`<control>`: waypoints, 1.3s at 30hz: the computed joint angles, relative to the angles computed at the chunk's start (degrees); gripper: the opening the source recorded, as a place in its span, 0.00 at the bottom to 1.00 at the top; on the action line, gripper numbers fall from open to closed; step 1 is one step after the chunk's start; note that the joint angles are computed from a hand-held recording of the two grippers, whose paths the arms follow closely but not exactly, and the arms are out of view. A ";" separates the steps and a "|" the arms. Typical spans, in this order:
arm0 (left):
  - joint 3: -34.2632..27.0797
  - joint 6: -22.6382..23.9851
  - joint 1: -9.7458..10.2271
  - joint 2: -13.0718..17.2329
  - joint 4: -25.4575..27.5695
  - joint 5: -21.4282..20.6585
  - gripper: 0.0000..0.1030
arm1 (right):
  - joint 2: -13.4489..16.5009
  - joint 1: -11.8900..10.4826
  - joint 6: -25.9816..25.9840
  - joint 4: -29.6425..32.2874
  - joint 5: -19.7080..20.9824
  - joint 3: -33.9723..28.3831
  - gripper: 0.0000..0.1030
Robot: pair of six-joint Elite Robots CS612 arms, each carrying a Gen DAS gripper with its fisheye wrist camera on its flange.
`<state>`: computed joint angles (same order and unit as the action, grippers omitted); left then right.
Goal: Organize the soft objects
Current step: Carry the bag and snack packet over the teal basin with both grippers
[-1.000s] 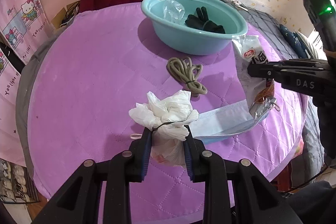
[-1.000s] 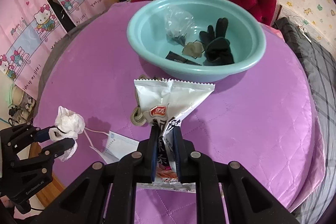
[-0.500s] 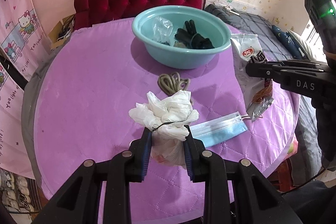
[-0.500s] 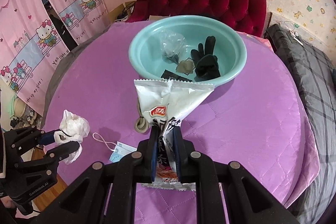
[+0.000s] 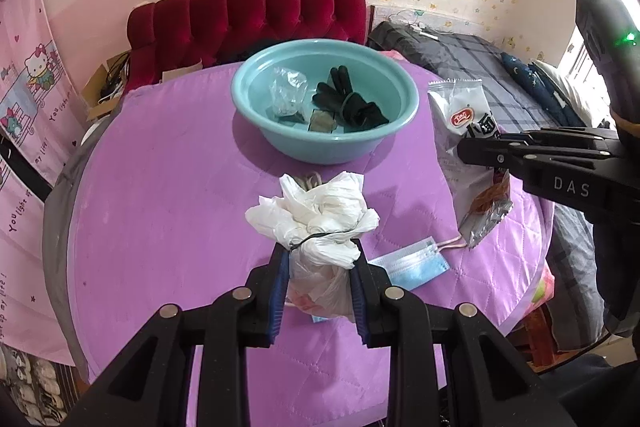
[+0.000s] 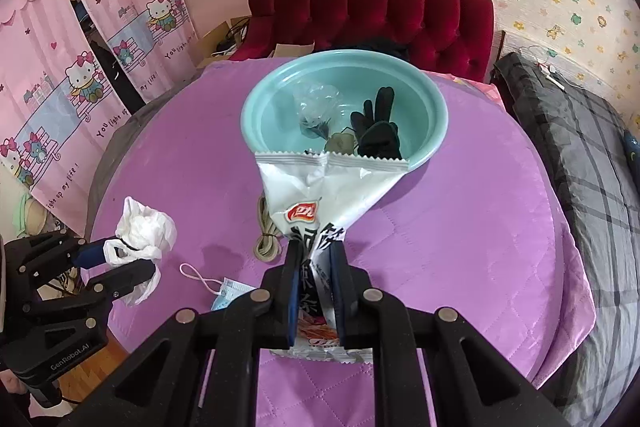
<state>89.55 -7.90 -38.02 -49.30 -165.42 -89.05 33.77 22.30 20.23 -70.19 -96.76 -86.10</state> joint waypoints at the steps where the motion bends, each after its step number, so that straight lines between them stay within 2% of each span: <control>1: -0.27 0.17 -0.02 0.02 0.13 -0.04 0.29 | -0.11 -0.04 0.06 0.07 -0.04 0.01 0.13; 9: -3.14 1.74 0.03 0.55 1.25 -0.29 0.29 | -2.30 -0.54 0.03 1.59 -0.35 1.49 0.13; 20: -8.56 3.29 0.27 2.41 3.79 -0.88 0.29 | -4.92 -1.66 -1.06 0.07 -0.71 4.36 0.14; 39: -21.56 6.48 1.09 8.90 11.52 -0.38 0.30 | -9.18 -4.14 -3.32 -5.21 0.69 14.50 0.14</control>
